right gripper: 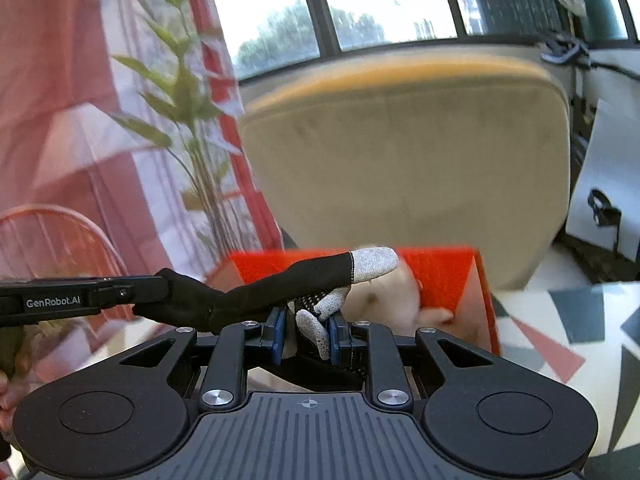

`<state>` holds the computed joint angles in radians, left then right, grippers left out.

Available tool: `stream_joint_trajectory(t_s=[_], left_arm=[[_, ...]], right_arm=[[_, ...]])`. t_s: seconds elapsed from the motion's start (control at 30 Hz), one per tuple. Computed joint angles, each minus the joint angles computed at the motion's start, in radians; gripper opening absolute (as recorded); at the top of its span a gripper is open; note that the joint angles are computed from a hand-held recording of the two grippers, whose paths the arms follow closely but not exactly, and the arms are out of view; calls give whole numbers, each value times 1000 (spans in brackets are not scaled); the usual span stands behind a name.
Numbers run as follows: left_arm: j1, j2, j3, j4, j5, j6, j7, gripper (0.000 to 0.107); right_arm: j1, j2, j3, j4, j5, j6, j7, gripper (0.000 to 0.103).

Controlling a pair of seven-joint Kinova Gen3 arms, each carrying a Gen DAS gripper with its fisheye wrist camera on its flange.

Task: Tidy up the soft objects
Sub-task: 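Lift the black sock with both tools and carry it over the box, then lower the sock into the red box and open both tools, then withdraw both tools and reach toward the rolled white sock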

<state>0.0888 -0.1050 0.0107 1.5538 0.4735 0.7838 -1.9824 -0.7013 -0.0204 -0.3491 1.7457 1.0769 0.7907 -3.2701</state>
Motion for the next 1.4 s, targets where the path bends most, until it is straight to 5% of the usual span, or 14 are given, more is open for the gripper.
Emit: stream_joint_trajectory(t_s=[0.4, 0.7, 0.83, 0.9, 1.03, 1.17, 1.4], left_arm=[[-2, 122, 58, -77, -181, 97, 91, 13], [-11, 119, 59, -75, -168, 102, 52, 15], [-29, 80, 37, -33, -74, 79, -33, 44], [-29, 47, 28, 1, -48, 50, -65, 60], [-16, -26, 8, 64, -23, 1, -89, 89], [12, -98, -36, 121, 20, -21, -135, 97], [42, -223, -121, 241, 70, -32, -140, 99]], right_arm=[[32, 81, 91, -28, -242, -100, 157, 19], [5, 113, 122, -83, -322, -48, 214, 25], [-24, 95, 105, -77, -262, 0, 193, 41], [-65, 100, 90, -86, -192, 75, 168, 62], [-125, 88, 55, -67, -72, 166, 76, 80], [-174, 58, 9, -12, 55, 234, -63, 103], [-224, 17, -78, 64, 144, 356, -229, 103]])
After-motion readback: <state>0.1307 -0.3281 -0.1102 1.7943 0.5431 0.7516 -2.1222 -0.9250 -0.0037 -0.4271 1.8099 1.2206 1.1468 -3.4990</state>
